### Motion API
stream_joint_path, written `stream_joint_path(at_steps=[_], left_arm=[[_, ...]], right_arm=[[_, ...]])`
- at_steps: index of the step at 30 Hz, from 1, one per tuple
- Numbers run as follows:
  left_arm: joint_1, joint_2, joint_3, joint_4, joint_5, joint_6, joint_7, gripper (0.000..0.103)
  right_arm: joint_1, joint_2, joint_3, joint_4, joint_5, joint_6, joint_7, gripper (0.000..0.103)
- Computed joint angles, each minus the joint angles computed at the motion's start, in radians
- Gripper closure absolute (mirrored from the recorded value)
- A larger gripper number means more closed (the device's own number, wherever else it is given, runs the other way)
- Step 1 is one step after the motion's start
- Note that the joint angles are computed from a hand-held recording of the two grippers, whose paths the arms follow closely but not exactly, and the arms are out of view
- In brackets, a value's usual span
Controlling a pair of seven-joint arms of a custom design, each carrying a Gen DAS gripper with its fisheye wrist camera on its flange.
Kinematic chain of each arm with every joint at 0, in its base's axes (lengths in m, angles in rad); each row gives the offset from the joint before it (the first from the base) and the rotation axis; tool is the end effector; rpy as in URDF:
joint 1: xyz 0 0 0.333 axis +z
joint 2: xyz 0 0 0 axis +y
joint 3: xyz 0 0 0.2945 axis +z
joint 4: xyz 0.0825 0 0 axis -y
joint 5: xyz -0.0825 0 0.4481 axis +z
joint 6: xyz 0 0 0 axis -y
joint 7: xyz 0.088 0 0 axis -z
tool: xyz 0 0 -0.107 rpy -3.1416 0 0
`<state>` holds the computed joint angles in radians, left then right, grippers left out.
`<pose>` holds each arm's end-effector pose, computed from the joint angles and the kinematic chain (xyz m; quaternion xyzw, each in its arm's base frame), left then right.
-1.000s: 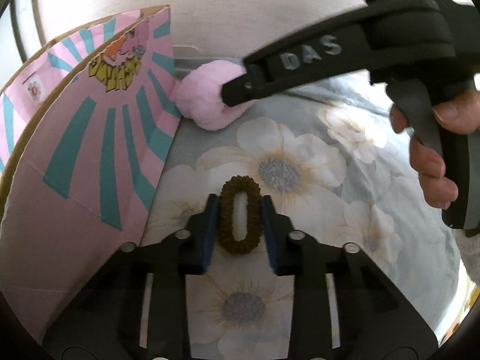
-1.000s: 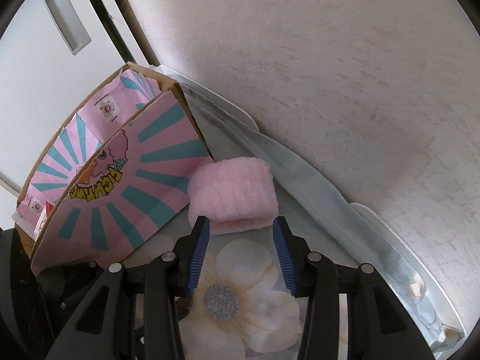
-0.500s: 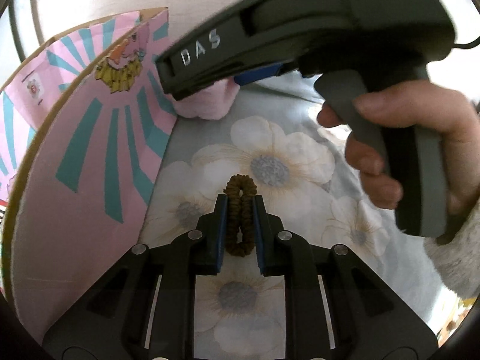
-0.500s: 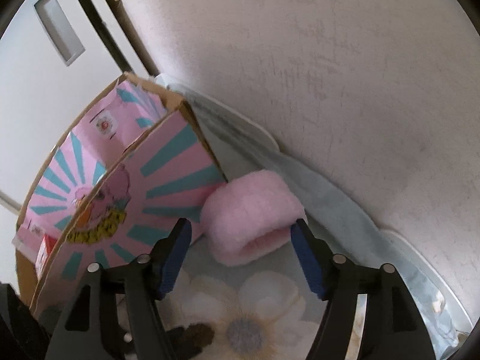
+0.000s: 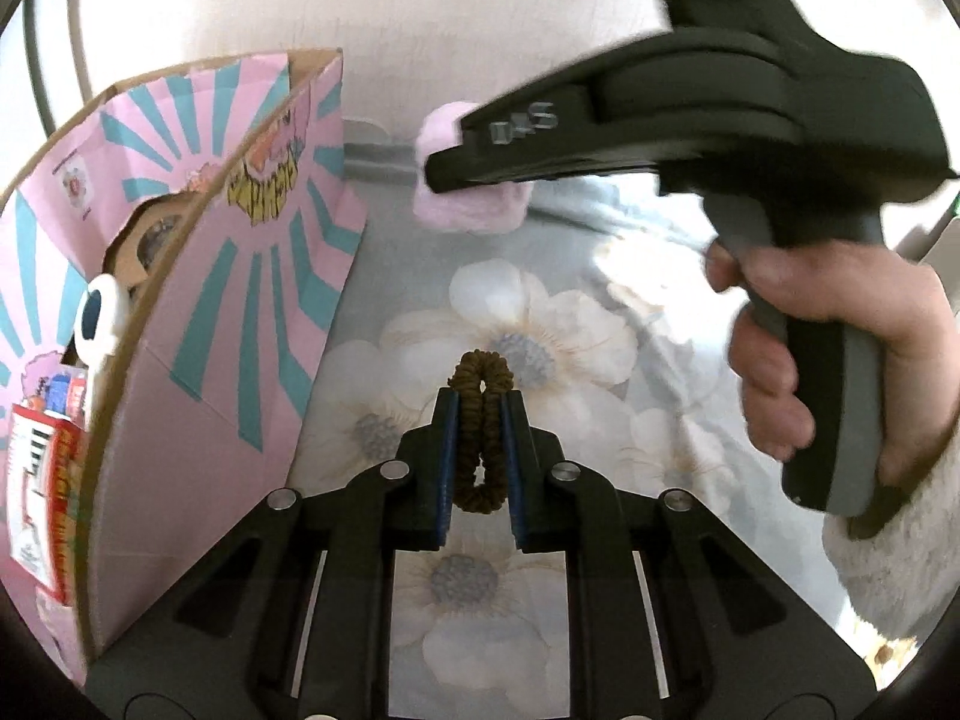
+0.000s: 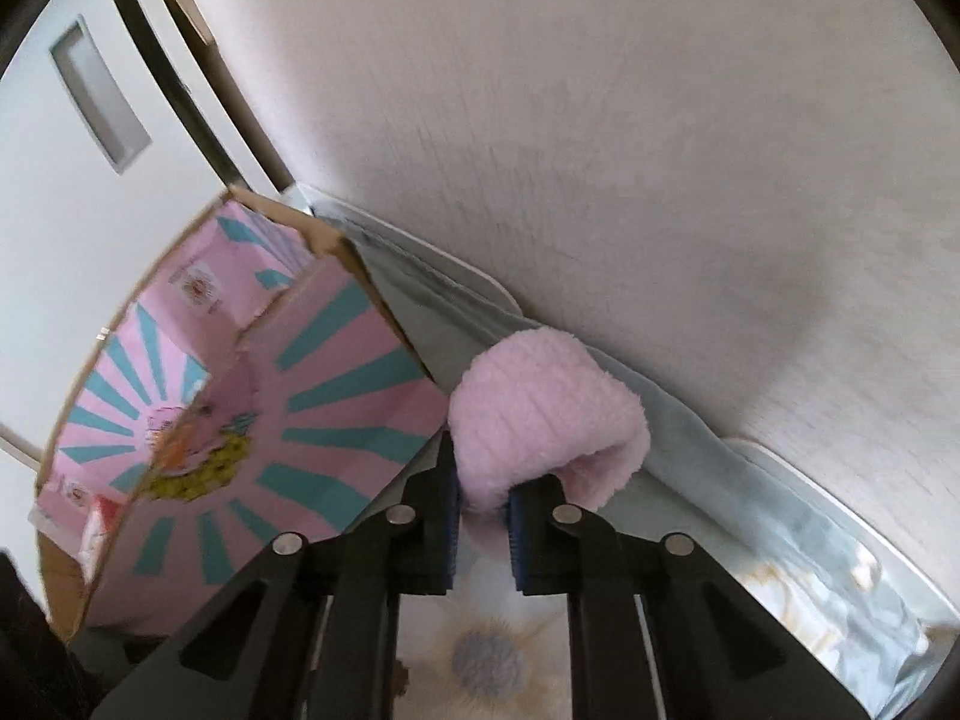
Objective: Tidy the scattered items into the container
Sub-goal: 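Carry both hair ties into the cardboard box and open both tools to release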
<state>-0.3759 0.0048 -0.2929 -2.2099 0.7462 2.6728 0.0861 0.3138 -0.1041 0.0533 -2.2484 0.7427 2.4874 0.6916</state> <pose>0.4685 -0.3963 0.3608 -0.7403 0.5938 -0.2699 0.1630 0.5526 0.2092 0.3884 -0.8671 0.3909 -0.0045 0.3086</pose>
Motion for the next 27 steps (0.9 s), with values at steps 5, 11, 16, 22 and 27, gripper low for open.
stream_joint_path(at_steps=[5, 11, 16, 22, 27], left_arm=[[0.015, -0.085, 0.002, -0.052, -0.038, 0.052, 0.029, 0.091], [0.023, -0.319, 0.018, -0.186, -0.173, 0.069, 0.157, 0.091], [0.003, -0.555, 0.029, -0.317, -0.324, -0.029, 0.31, 0.091], [0.006, -0.752, 0.069, -0.412, -0.442, -0.174, 0.459, 0.091], [0.005, -0.82, 0.092, -0.507, -0.511, -0.153, 0.543, 0.091]], right_arm=[[0.0, -0.111, -0.016, -0.067, 0.03, 0.001, 0.012, 0.091], [0.007, -0.21, -0.029, -0.084, -0.045, 0.012, 0.106, 0.091], [0.014, -0.302, -0.065, -0.069, -0.018, -0.066, 0.088, 0.091], [0.11, -0.361, -0.001, -0.105, -0.006, -0.04, 0.137, 0.091], [0.166, -0.262, 0.052, -0.082, -0.058, 0.0, 0.218, 0.091]])
